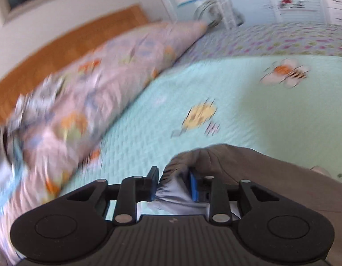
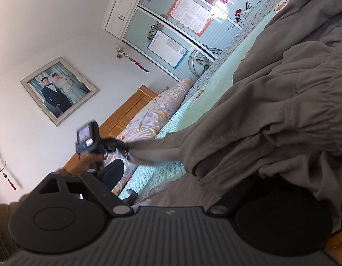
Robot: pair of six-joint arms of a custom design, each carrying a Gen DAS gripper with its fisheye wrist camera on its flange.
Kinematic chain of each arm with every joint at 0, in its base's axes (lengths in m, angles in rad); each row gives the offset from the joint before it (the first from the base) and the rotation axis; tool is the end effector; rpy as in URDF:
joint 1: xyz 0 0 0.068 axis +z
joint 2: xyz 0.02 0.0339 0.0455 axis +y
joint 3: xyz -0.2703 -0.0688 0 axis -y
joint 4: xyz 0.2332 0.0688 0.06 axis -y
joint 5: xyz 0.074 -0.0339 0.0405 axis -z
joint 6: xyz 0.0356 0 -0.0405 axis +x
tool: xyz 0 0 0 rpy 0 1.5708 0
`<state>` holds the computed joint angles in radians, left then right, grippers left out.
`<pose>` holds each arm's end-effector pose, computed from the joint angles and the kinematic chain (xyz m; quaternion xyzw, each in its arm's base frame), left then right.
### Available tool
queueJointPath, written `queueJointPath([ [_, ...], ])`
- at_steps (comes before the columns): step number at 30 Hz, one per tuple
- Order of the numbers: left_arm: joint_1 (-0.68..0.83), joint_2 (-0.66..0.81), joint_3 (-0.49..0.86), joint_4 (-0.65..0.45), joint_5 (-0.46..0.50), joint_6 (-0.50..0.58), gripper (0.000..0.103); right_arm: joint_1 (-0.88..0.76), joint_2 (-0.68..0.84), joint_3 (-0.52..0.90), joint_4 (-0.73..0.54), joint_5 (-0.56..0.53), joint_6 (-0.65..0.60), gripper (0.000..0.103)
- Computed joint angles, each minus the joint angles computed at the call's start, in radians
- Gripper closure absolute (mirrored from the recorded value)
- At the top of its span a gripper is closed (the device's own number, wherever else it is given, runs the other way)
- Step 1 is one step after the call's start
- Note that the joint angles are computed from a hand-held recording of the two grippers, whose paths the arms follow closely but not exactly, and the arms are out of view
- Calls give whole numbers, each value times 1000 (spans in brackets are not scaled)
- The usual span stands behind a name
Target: Fold clothes
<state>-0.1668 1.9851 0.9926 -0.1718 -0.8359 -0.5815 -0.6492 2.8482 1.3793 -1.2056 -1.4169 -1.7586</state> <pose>0.3448 -0.0313 0.1086 -0.2644 0.8591 0.3026 0.3170 0.2532 -0.1480 -0.0700 -0.0506 0.7294 0.5704 0.3744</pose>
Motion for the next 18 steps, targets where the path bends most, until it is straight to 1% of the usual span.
queueJointPath([
  [2, 24, -20, -96, 24, 38, -118, 68, -2, -52, -58, 100, 23, 87, 12],
  [3, 26, -44, -160, 61, 66, -152, 61, -4, -86, -96, 157, 42, 138, 12],
  [4, 23, -76, -234, 122, 88, -167, 55, -26, -84, -86, 73, 76, 60, 12],
  [5, 8, -102, -304, 173, 84, -198, 38, -48, -91, -86, 20, 112, 12, 12],
  [6, -18, -135, -358, 178, 57, -255, 21, -70, -96, -85, -34, 149, -36, 12],
  [7, -55, -170, -420, 181, 10, -336, 14, -124, -84, -62, -138, 165, -129, 12],
  [8, -101, -206, -469, 171, -34, -418, 7, -178, -74, -39, -233, 181, -210, 11],
  [9, -162, -246, -521, 178, -76, -487, 7, -235, -84, -12, -276, 161, -220, 10],
  [10, -227, -291, -563, 187, -108, -540, 7, -288, -84, 30, -341, 136, -246, 7],
  [11, -304, -322, -581, 173, -136, -600, 7, -332, -133, 23, -273, 98, -145, 4],
  [12, -380, -335, -577, 146, -156, -656, 4, -360, -221, -19, -38, 40, 107, 0],
  [13, -453, -324, -551, 126, -172, -698, 3, -373, -336, -111, 365, 21, 491, 0],
  [14, -519, -309, -524, 114, -187, -730, 0, -374, -430, -221, 784, 44, 860, 0],
  [15, -577, -283, -487, 111, -195, -746, 1, -365, -478, -293, 1117, 89, 1131, 0],
  [16, -621, -243, -451, 149, -198, -737, 1, -352, -483, -315, 1321, 133, 1278, 0],
  [18, -693, -163, -381, 253, -200, -687, 1, -316, -470, -276, 1400, 211, 1316, 0],
])
